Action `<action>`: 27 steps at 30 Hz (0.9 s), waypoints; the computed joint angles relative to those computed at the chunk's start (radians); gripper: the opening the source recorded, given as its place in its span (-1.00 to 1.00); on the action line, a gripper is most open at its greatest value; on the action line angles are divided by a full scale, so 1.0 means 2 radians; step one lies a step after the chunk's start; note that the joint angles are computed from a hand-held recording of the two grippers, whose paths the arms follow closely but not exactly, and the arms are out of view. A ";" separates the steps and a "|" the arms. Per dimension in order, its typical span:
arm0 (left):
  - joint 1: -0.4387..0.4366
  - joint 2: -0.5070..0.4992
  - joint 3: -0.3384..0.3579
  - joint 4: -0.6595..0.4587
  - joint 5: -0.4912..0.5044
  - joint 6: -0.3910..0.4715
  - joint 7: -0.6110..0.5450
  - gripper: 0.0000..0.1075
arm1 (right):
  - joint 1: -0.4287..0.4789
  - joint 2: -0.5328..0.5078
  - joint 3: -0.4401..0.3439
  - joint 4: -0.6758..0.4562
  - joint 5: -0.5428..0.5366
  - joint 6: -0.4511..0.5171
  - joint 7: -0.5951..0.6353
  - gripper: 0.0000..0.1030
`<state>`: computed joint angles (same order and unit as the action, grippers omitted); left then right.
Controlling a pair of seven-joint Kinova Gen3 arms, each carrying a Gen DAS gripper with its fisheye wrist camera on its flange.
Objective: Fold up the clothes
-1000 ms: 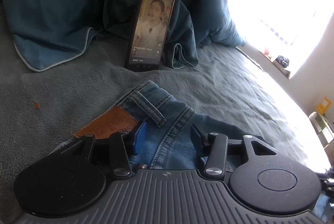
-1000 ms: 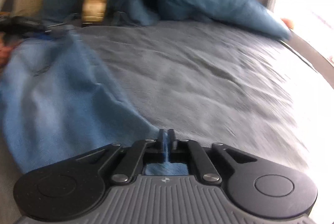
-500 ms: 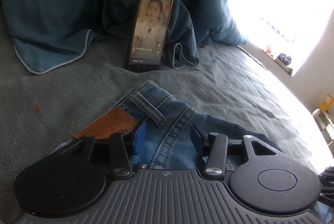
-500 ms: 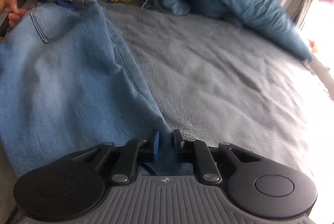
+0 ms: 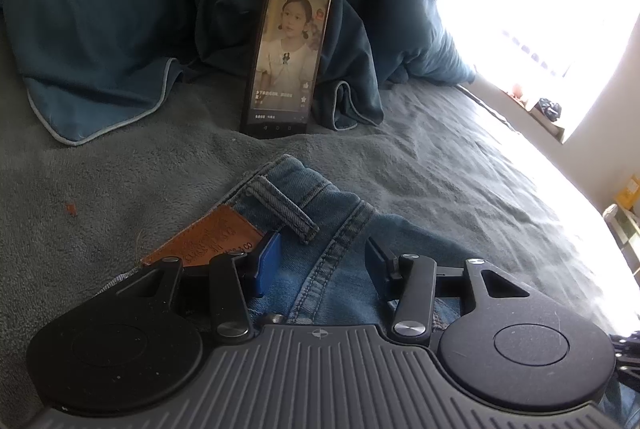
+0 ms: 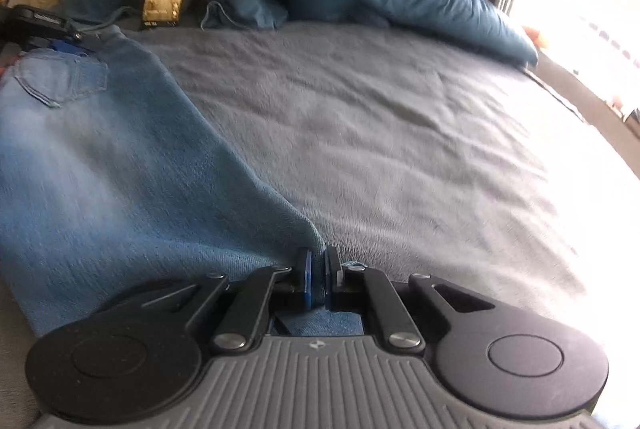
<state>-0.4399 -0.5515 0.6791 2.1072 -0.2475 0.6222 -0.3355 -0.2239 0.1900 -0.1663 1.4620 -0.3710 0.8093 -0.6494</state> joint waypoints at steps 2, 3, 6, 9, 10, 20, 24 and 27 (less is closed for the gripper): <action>-0.001 0.001 0.002 -0.001 -0.001 0.002 -0.001 -0.10 | -0.014 0.009 0.016 -0.001 -0.002 -0.002 -0.013 -0.88; -0.002 0.001 0.003 -0.002 -0.001 0.003 -0.002 -0.10 | -0.028 0.011 0.038 -0.005 -0.015 0.006 -0.023 -0.88; -0.001 0.002 0.002 -0.002 -0.001 0.004 -0.002 -0.10 | -0.044 0.008 0.096 -0.021 -0.073 0.049 -0.055 -0.80; 0.001 0.002 -0.001 -0.001 0.000 0.002 -0.002 -0.10 | -0.056 -0.036 0.165 0.004 -0.118 0.060 -0.076 -0.61; 0.002 0.003 -0.002 -0.001 0.000 0.002 -0.003 -0.10 | -0.053 -0.059 0.188 0.016 -0.139 0.069 -0.068 -0.60; 0.057 -0.016 -0.085 0.014 0.046 -0.042 0.006 0.19 | 0.070 -0.227 0.295 0.073 -0.286 0.222 0.113 -0.07; 0.052 -0.081 -0.106 0.031 0.086 -0.055 0.029 0.27 | 0.097 -0.262 0.225 0.110 -0.284 0.220 0.193 0.20; 0.053 -0.131 -0.115 0.031 0.111 -0.021 0.031 0.29 | 0.062 -0.272 0.167 0.162 -0.296 0.194 0.218 0.41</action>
